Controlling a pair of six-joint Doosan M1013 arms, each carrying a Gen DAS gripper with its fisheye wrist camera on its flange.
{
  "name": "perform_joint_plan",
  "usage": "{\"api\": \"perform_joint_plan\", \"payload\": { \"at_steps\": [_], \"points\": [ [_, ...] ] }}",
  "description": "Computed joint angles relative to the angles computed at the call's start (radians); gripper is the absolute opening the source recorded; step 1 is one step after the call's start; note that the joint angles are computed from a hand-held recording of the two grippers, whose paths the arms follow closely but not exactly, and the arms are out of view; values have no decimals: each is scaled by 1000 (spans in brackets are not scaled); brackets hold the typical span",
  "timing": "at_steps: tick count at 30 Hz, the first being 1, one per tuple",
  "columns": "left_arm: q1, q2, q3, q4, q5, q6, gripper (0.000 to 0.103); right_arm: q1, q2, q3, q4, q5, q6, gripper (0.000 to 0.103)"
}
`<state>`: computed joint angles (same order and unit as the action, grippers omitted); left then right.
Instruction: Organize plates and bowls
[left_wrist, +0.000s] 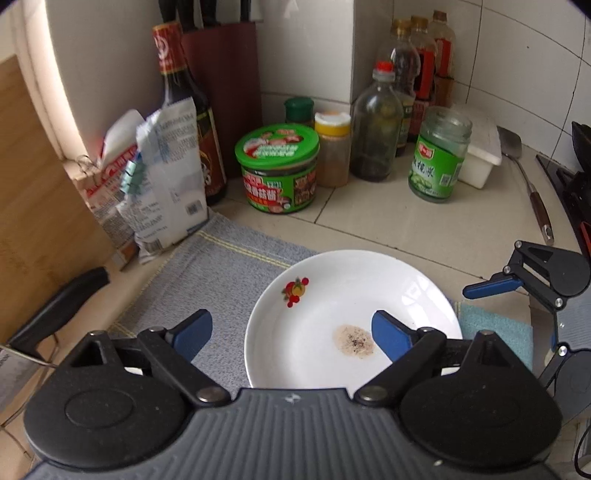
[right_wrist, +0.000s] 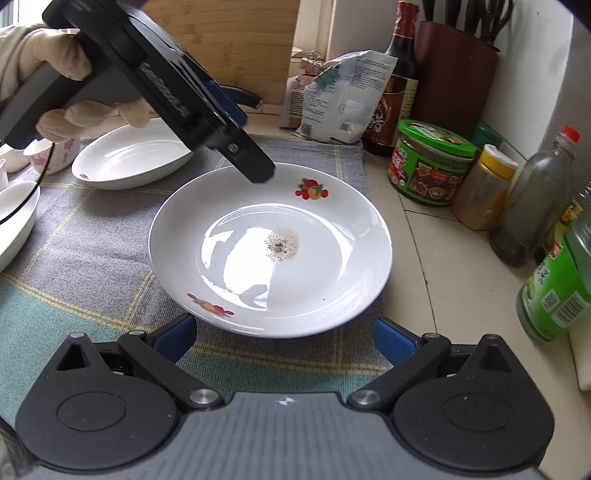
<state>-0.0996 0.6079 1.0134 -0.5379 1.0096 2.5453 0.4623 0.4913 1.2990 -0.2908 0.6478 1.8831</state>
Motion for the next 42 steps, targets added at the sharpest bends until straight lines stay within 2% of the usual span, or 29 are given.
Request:
{"api": "perform_joint_plan", "payload": {
  "at_steps": [6,9,12,15,18,20,25,27,31,34,42],
  "points": [
    [17,-144,193,-57,-222,6,100,28,-29,26,-183,2,256,103],
    [19,-206,283,-47,-336,-11,100,39,-38,33,-258,3,315,103],
    [29,-261,364,-51,-412,-50,100,38,-47,39,-229,-26,296,103],
    [34,-307,436,-4,-487,-156,100,37,-48,40,-176,-71,246,103],
    [46,-349,507,67,-550,-297,100,37,-39,31,-84,-107,147,103],
    [48,-373,547,193,-592,-456,100,38,-26,16,8,-112,57,103],
    [70,-406,614,368,-611,-693,100,58,-1,-19,148,-94,-117,103],
    [84,-420,640,403,-614,-730,100,65,15,-42,198,-69,-174,103],
    [125,-438,667,359,-587,-684,100,90,50,-95,200,-16,-191,103],
    [163,-452,686,299,-556,-612,100,102,72,-130,258,15,-222,103],
    [249,-462,723,225,-457,-445,100,143,139,-252,281,100,-200,103]
  ]
}}
